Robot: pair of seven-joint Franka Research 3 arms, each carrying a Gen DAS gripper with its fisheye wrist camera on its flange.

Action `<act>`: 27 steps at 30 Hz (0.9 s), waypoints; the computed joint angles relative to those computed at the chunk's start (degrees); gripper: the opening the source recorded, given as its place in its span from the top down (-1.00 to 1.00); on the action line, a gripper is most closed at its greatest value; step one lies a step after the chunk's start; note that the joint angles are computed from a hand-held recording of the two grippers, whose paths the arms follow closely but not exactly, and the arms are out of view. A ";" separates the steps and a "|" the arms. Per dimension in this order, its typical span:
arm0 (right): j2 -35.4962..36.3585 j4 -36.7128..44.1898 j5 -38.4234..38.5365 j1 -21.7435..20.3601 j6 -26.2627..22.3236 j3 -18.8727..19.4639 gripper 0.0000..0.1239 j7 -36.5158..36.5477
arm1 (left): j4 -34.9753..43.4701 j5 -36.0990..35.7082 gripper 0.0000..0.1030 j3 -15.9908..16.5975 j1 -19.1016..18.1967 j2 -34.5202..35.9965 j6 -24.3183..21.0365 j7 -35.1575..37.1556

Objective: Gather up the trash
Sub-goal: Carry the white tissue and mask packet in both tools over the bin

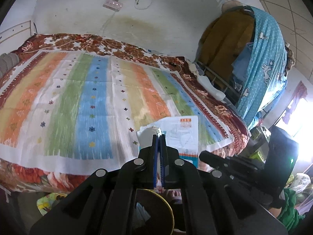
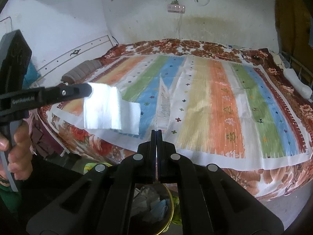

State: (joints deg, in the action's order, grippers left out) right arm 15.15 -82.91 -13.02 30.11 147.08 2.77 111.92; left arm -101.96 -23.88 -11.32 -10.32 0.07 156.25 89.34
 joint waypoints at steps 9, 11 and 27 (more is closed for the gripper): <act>-6.26 -10.22 0.86 -0.75 6.45 1.61 1.00 0.71 | -7.97 -4.77 0.97 1.26 -2.56 -5.45 3.22 2.85; -7.98 -12.92 1.37 -1.05 7.71 2.19 1.00 0.75 | -9.27 -5.54 0.98 1.73 -3.31 -6.30 3.70 3.28; -15.15 -23.74 9.79 -2.83 9.36 6.31 1.00 -2.99 | -16.81 -6.90 0.98 3.66 -7.30 -10.48 3.61 1.31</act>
State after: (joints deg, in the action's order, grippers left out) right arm 0.00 -106.65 -3.23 27.27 156.44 9.09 108.93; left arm -118.77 -30.78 -7.66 -17.62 -10.41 159.86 90.65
